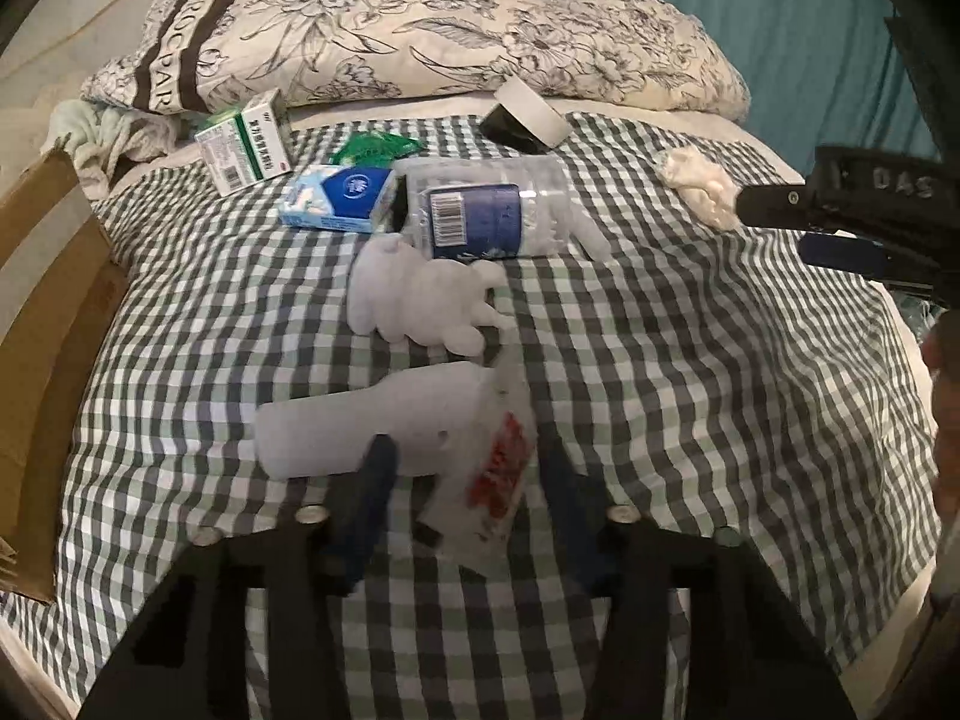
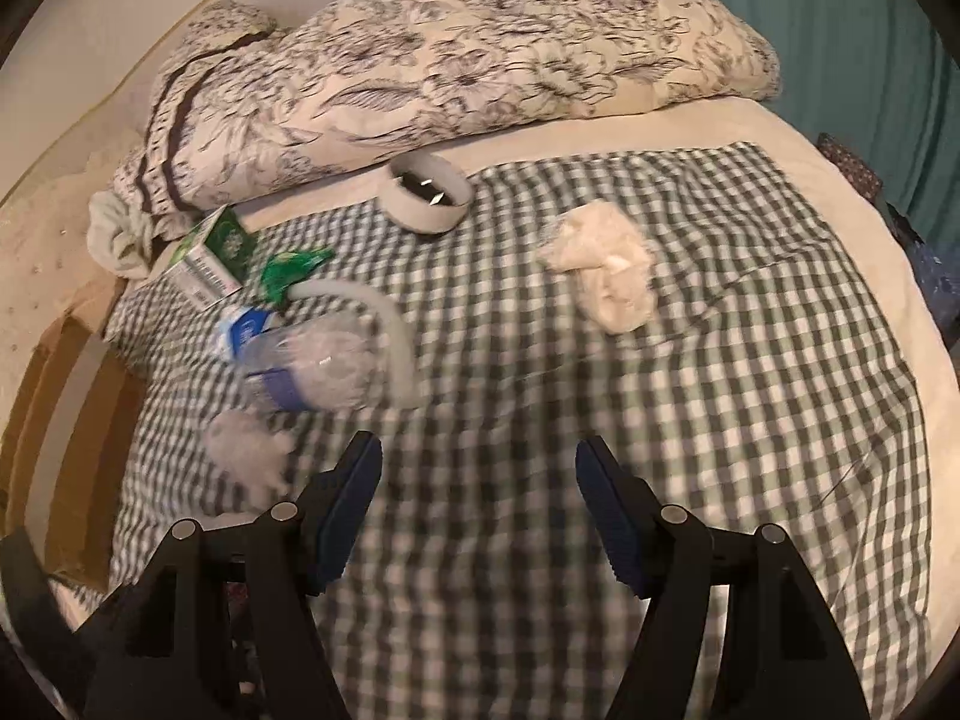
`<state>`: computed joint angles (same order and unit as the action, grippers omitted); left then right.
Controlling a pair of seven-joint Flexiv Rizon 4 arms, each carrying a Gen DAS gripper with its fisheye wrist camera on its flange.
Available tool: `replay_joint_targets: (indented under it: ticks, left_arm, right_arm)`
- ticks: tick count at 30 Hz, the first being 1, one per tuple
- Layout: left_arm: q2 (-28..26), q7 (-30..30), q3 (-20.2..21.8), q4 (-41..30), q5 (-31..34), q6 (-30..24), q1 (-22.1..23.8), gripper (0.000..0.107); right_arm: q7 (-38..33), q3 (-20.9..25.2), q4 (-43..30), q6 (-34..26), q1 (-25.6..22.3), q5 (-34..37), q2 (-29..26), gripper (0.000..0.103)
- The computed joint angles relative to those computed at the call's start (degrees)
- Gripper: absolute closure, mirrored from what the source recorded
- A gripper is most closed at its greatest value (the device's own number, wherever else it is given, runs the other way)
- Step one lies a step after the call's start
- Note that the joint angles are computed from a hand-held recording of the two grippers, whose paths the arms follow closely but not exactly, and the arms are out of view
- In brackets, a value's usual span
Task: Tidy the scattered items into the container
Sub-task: 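Grasp the red-printed white packet with left tool while right tool grasps the lace cloth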
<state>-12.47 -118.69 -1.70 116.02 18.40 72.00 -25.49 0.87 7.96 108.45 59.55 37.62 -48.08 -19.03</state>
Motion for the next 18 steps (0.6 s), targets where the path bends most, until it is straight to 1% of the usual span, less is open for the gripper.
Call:
replay_joint_targets:
  ticks: [1,2,3,5,6,9,13,15,17,18]
  left_arm:
    - [0.08,1.86,-0.95,0.94,-1.98,1.42,0.93,0.079]
    - [0.16,3.4,-1.61,1.67,-3.38,2.63,1.43,0.092]
    - [0.16,3.39,-1.24,1.38,-2.7,2.5,0.86,0.095]
    - [-0.18,2.93,-0.37,-0.23,0.06,0.68,-0.67,0.098]
    - [-0.37,3.25,-0.42,-0.63,0.5,0.28,-0.9,0.1]
    - [-0.67,3.81,-0.58,-0.91,0.24,0.06,-0.91,0.1]
    - [-0.6,4.31,-0.55,-0.77,-0.35,0.23,-0.78,0.1]
    - [-0.59,4.58,-0.53,-0.81,-0.42,0.17,-0.75,0.101]
    - [-0.56,5.28,-0.74,-0.69,-1.05,0.36,-0.48,0.102]
    - [-0.48,5.46,-0.76,-0.65,-1.25,0.46,-0.43,0.102]
  right_arm:
    - [0.08,-0.36,0.15,-0.26,-0.32,-0.07,0.03,0.036]
    - [0.27,-0.71,0.17,-0.53,-0.59,-0.27,-0.01,0.036]
    - [0.48,-1.02,0.12,-0.92,-0.84,-0.51,-0.07,0.036]
    - [0.24,-1.86,-0.36,-1.35,-1.65,-1.34,-0.59,0.036]
    - [0.14,-2.26,-0.84,-1.84,-1.92,-1.77,-0.99,0.036]
    - [-1.28,-3.14,-3.13,-2.96,-2.99,-1.75,-3.06,0.036]
    - [-4.49,-3.87,-6.67,-4.88,-3.81,0.62,-6.63,0.036]
    - [-7.45,-3.55,-8.77,-5.66,-4.51,3.83,-8.89,0.036]
    - [-9.52,-3.35,-10.14,-6.68,-4.7,6.83,-10.18,0.051]
    - [-10.98,-3.05,-11.1,-8.45,-4.63,8.62,-10.7,0.07]
